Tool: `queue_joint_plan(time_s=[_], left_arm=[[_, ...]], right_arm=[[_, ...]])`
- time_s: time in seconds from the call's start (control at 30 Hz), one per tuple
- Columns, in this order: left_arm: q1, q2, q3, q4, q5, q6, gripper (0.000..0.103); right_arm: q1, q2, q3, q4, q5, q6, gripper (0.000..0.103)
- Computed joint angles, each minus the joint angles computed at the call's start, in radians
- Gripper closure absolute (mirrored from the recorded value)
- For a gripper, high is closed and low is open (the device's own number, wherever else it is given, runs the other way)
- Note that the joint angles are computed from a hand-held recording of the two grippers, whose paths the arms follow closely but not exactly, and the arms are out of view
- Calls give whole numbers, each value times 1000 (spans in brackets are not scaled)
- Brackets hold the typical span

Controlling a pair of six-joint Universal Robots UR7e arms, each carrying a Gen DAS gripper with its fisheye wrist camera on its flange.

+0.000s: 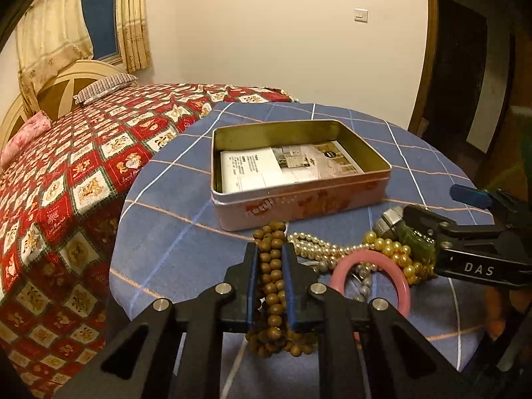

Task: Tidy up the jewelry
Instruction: 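Grasp the brown wooden bead strand with the left tool while the right tool grasps the silver mesh bracelet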

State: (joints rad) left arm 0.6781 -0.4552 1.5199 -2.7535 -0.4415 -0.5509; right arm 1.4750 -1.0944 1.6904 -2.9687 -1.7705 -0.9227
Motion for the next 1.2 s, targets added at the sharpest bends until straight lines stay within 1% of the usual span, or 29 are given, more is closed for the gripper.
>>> queue_joint_plan(time_s=[0.1,0.13,0.2,0.27,0.3,0.37,0.4,0.43,0.47,0.53,0.57,0.6,0.67,0.9,1.2], left_arm=[[5,-2,0,-5,0,5,89],[5,-2,0,0,7,6,89],[3,-4,5,-24,19,29,89],[1,-6,9,-61,36,61,89],[1,-7,10,-73,43,75,89],[5,-9,11,-92,43,90,89],[8,-9,10,-94,43,92,89],[10,-8,9,-94,43,92,89],[14,-9,8,-92,40,91,89],[15,-11,11,-94,35,88,89],[15,-10,12,-96,35,89,89],[16,-11,12,-96,34,89,89],[15,-10,12,-98,33,93,89],[10,-5,4,-108,32,113,89],[3,-8,-18,-160,52,183,89]], right_arm=[[13,20,-26,41,-13,-8,7],[18,31,-36,49,-29,-17,9],[26,51,-55,69,-62,-27,15],[28,65,-78,112,-88,-17,18],[26,69,-89,141,-99,-6,22],[21,66,-96,183,-91,4,25],[18,61,-94,196,-81,2,29],[17,57,-91,199,-75,-4,31],[16,54,-90,206,-67,-8,37],[11,42,-77,195,-47,-15,43],[10,37,-72,187,-36,-20,50],[9,31,-66,177,-25,-26,59],[8,26,-63,170,-18,-30,65],[1,5,-47,148,23,-33,66],[16,-27,-55,141,81,-14,66]])
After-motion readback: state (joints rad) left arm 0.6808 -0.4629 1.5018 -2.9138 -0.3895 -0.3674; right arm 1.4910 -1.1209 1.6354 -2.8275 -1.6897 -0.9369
